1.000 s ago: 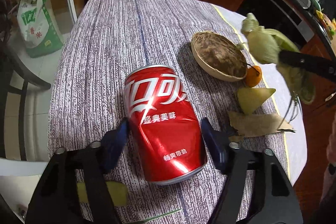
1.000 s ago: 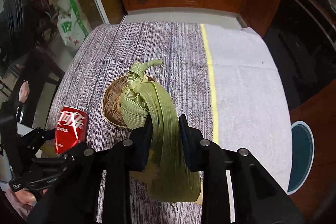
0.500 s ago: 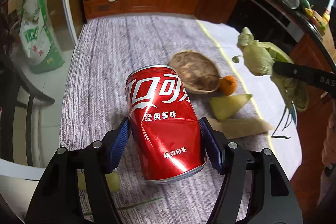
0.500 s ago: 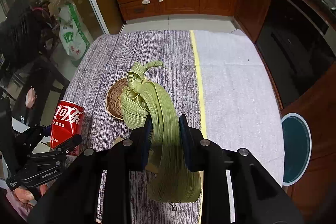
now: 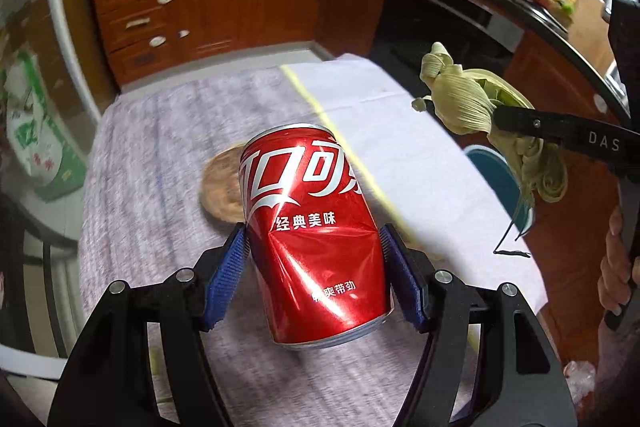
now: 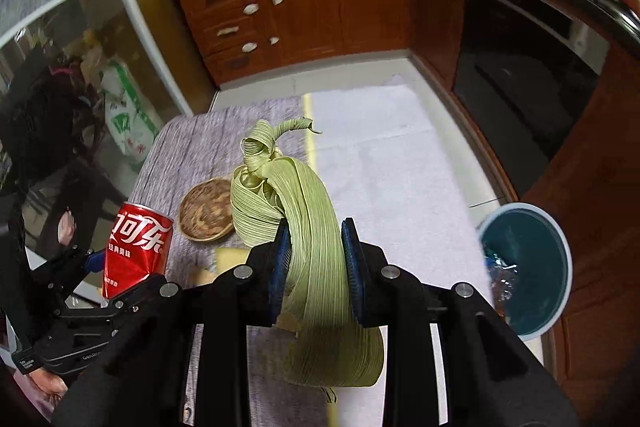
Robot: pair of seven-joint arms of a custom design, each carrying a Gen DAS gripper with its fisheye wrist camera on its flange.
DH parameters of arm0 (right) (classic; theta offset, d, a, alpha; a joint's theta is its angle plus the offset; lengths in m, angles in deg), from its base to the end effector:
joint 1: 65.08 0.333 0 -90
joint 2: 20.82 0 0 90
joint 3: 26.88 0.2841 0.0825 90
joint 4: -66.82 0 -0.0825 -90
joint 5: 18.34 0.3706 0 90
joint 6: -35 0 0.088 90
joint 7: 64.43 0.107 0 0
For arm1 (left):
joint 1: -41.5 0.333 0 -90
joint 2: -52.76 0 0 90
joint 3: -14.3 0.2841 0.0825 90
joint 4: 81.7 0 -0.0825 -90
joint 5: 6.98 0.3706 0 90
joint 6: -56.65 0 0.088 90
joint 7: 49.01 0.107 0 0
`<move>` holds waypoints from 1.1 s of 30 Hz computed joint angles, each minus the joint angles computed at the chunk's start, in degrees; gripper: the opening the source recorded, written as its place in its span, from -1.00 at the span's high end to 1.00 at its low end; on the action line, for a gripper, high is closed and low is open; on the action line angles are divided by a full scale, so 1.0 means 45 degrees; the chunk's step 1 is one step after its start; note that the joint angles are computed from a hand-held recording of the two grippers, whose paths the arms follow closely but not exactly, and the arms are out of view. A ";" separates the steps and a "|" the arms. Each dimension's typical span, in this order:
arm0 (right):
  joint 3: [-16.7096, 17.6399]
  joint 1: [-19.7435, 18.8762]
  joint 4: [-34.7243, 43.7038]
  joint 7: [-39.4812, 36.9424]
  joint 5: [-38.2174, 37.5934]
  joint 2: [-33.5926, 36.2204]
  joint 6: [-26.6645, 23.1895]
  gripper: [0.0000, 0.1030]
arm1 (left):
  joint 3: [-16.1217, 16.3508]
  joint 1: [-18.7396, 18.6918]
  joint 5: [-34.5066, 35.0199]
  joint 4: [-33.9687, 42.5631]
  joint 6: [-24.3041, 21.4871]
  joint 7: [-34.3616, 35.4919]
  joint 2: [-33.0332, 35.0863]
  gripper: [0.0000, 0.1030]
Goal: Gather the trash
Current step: 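Carry the can and corn husks over the bin and open both grippers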
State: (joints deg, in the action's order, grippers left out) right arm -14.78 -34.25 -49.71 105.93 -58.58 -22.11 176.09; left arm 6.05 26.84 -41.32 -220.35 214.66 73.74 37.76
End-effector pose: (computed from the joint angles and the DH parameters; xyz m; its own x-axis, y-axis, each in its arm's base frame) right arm 0.4180 0.3909 0.4770 -0.1341 -0.9772 -0.1645 -0.7530 0.2084 -0.6241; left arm 0.4594 -0.1707 0.4469 -0.5026 -0.8552 0.1263 -0.7175 0.3311 -0.6128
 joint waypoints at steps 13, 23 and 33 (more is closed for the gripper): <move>0.0240 -0.1658 -0.5750 0.2106 0.0293 -0.5102 0.0992 0.52 | -0.1479 -0.1196 0.1365 0.2140 -0.0467 -0.1058 0.1728 -0.31; 0.0162 -0.2704 -0.9593 0.2414 0.1578 -0.8296 0.1534 0.50 | -0.2347 -0.2200 0.4308 0.4856 -0.1212 -0.2919 0.4705 -0.31; -0.0510 -0.3537 -1.1586 0.1416 0.2817 -0.8993 0.2378 0.49 | -0.2153 -0.3964 0.7120 0.9293 -0.3032 -0.4612 0.8837 -0.31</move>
State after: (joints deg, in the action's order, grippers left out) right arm -17.07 -50.17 -101.85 112.30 -45.90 -62.58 186.80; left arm -3.64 9.00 -9.28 -178.53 201.02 52.99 77.52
